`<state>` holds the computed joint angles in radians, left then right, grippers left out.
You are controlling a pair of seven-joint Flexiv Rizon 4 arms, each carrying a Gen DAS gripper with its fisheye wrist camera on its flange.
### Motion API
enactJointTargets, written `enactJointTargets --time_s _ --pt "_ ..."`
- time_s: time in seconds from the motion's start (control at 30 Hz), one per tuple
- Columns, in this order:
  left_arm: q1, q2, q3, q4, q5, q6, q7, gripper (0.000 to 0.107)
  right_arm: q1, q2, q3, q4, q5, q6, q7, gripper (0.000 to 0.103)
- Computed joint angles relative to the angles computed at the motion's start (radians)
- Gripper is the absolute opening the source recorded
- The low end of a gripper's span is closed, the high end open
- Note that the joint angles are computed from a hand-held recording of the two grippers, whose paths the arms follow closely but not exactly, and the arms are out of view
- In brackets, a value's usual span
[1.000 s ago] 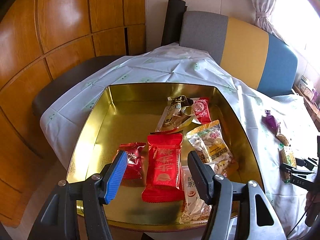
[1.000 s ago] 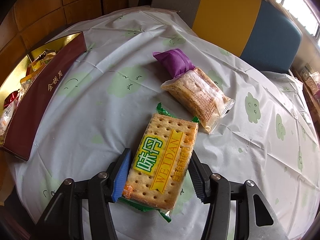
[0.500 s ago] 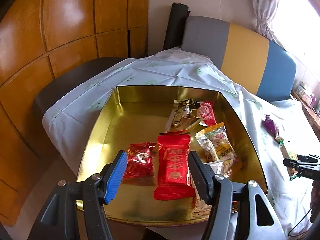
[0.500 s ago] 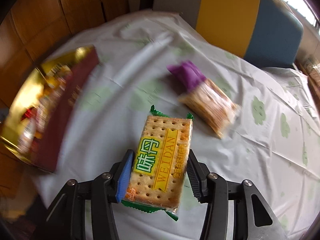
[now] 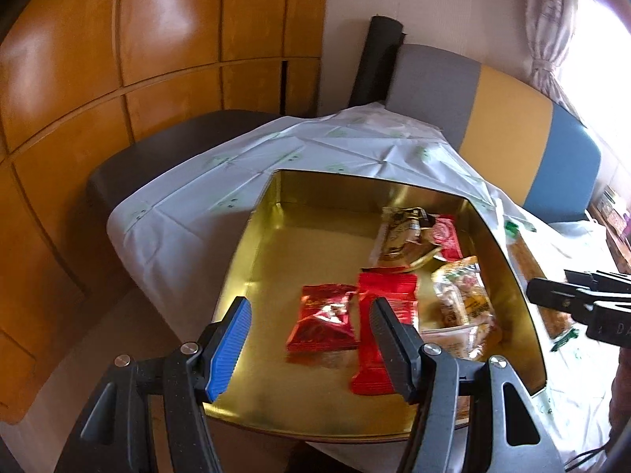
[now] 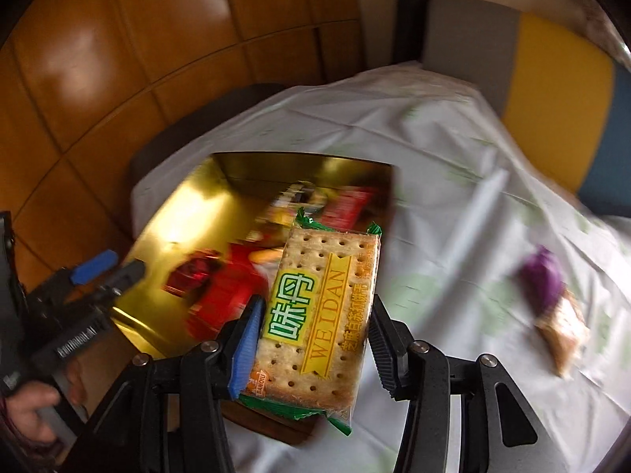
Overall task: Organize snacks
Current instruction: 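Carry the WEIDAN crackers over the gold tray and release them with the right gripper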
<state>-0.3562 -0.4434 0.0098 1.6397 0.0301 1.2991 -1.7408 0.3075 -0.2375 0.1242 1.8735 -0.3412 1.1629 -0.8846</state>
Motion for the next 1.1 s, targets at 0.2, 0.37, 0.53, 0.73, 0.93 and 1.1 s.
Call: enactJointTargets --time_s 0.2,0.37,0.53,0.73,0.93,1.1 --pt "0.008 0.005 0.022 0.013 0.005 0.013 -0.038 0.063 0.019 -0.091 0.045 -0.11 0.085 -0.038 -0.093 0.051" --pt "0.017 0.002 0.024 0.014 0.004 0.013 -0.055 0.063 0.035 -0.166 0.075 -0.192 0.159 -0.119 -0.183 0.052" --pt "0.02 0.0 0.026 0.014 0.008 0.011 -0.061 0.063 0.052 -0.186 0.07 -0.191 0.191 -0.136 -0.198 0.052" --pt "0.021 -0.002 0.024 0.011 0.012 0.007 -0.062 0.063 0.033 -0.149 0.078 -0.155 0.252 -0.077 -0.196 0.063" --pt "0.016 0.002 0.022 0.01 0.019 0.012 -0.059 0.063 0.041 -0.083 0.041 -0.071 0.212 0.005 -0.116 0.063" --pt "0.012 0.007 0.019 0.009 0.025 0.016 -0.048 0.063 0.05 -0.023 -0.007 0.01 0.106 0.053 -0.004 0.063"
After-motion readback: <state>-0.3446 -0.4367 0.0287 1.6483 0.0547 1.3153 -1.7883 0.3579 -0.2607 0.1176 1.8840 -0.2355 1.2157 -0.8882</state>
